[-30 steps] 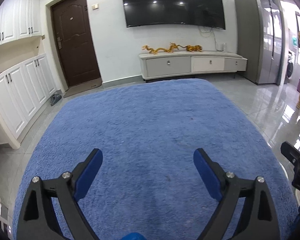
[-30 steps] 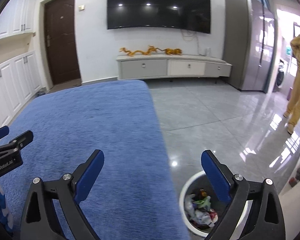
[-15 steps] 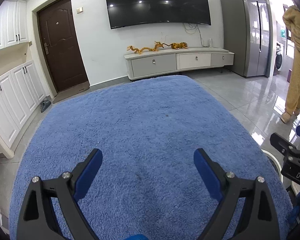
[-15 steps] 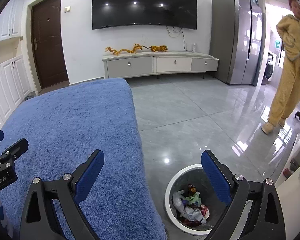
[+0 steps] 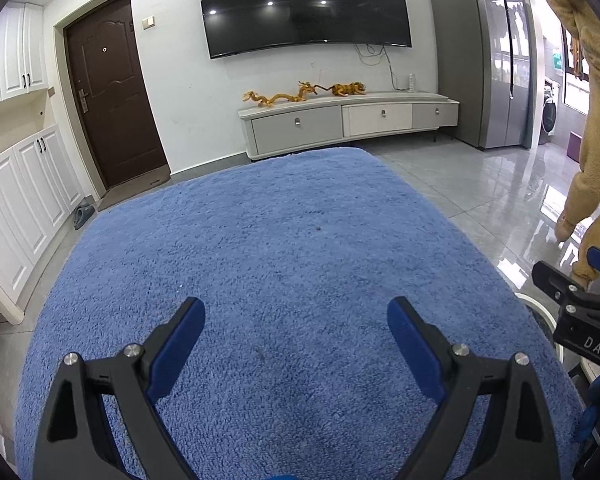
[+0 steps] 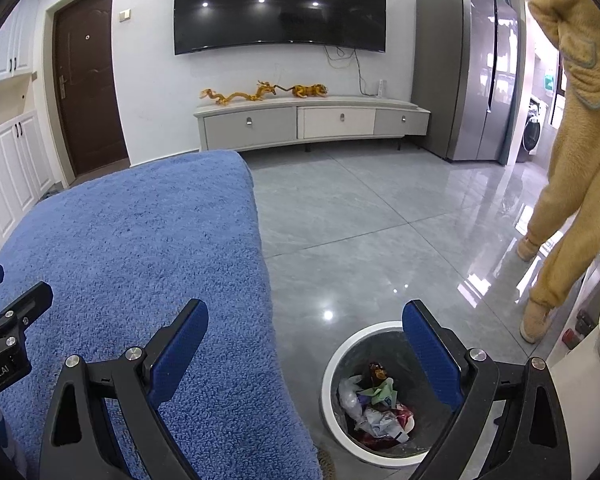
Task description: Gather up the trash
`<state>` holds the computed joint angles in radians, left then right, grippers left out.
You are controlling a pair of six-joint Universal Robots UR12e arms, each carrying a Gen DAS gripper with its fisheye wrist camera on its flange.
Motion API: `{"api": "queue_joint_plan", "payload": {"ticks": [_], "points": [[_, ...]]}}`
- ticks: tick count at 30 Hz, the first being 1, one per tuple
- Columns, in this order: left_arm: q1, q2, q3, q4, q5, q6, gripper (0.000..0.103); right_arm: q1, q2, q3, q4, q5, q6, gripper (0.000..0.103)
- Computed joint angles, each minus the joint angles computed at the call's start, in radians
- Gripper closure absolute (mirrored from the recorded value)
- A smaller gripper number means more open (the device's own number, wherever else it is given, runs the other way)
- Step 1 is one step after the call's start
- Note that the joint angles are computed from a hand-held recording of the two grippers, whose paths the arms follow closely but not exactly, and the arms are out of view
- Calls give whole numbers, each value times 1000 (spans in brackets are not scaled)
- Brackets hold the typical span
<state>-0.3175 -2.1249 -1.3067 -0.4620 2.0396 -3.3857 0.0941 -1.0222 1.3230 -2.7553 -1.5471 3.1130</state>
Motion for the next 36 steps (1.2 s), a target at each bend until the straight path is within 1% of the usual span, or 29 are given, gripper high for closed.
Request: {"api": "queue_joint_plan", "payload": {"ticks": [11,19,23,28,36], "points": [[14,-9,7,-18,-45,1,10,9,16,-31,42,-46,-4,7],[25,-19,20,-14,-54,19,10,25,34,-61,58,-86,-12,7],[34,-26,35,-30,-57,17,10,33,43,-78,77,-118,-1,7],[36,-33,42,-18,-36,35,10,44,53,-94,102,-164,21,7],[46,-33,32,7,-79,39,10,58,60,-108,136,-216,49,7]]}}
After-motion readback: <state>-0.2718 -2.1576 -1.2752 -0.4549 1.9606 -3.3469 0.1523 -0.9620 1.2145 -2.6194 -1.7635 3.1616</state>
